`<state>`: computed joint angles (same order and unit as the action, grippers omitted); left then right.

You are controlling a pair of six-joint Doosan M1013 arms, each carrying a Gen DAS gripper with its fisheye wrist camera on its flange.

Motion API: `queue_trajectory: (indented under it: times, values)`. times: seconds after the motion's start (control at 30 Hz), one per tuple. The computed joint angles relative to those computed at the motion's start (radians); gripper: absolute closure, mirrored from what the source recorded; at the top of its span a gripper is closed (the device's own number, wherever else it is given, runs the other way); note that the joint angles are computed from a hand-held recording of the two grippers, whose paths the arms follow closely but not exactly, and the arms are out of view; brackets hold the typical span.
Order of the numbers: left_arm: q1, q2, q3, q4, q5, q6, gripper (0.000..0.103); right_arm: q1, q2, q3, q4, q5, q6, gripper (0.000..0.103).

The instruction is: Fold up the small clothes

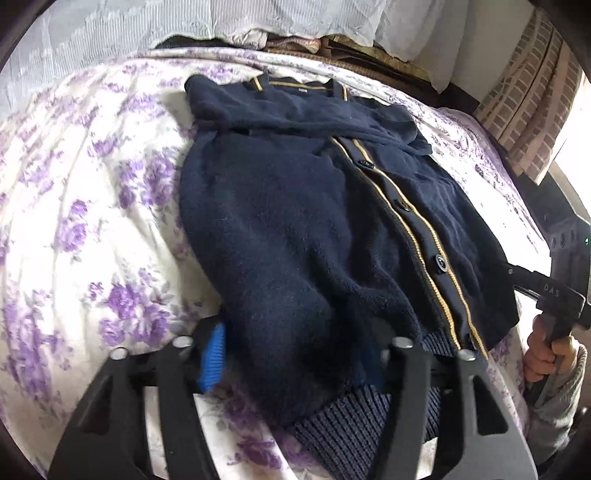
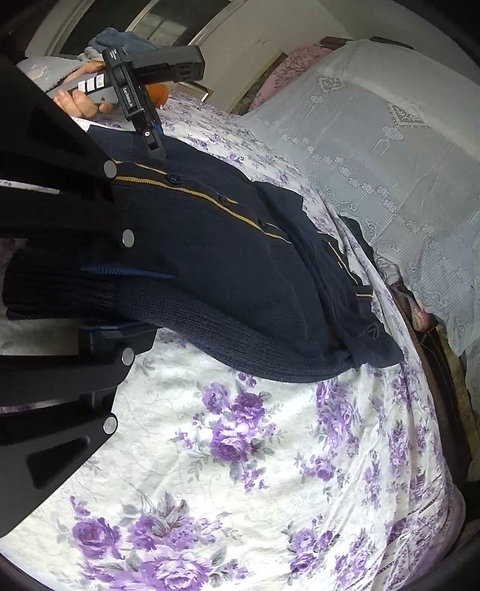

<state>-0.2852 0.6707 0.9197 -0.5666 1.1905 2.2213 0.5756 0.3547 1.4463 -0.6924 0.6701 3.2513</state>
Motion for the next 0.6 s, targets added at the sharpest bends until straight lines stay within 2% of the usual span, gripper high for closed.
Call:
queue_trajectory:
  times: [0.07,0.13,0.17,0.23,0.27,0.37,0.4,0.43,0.6]
  values:
    - [-0.002,-0.007,0.011,0.002,-0.013,0.015,0.044,0.003,0.002,-0.003,-0.006,0.009,0.004,0.084]
    - [-0.006,-0.026,0.042,0.009,-0.061,0.032,0.063,0.006,0.001,-0.002,-0.023,0.012,0.018,0.088]
    - [-0.005,-0.032,0.051,0.006,-0.075,0.035,0.067,0.009,-0.001,0.002,-0.042,0.01,0.037,0.088]
    - [0.002,-0.035,0.052,-0.014,-0.08,0.031,0.082,0.011,-0.006,0.009,-0.075,0.005,0.071,0.089]
    - [0.011,-0.03,0.041,-0.04,-0.063,0.021,0.083,0.013,-0.007,0.012,-0.092,0.005,0.088,0.089]
    - [0.027,-0.007,-0.001,-0.083,0.002,-0.011,0.082,0.014,-0.01,0.016,-0.103,0.002,0.096,0.089]
    - [0.026,0.002,-0.015,-0.069,0.018,-0.032,0.077,0.012,-0.01,0.015,-0.088,0.003,0.087,0.089]
    - [0.023,0.008,-0.021,-0.049,0.024,-0.055,0.067,0.01,-0.009,0.014,-0.072,0.004,0.079,0.089]
    - [0.016,0.01,-0.017,-0.035,0.039,-0.054,0.056,0.004,-0.01,0.018,-0.042,-0.011,0.07,0.087]
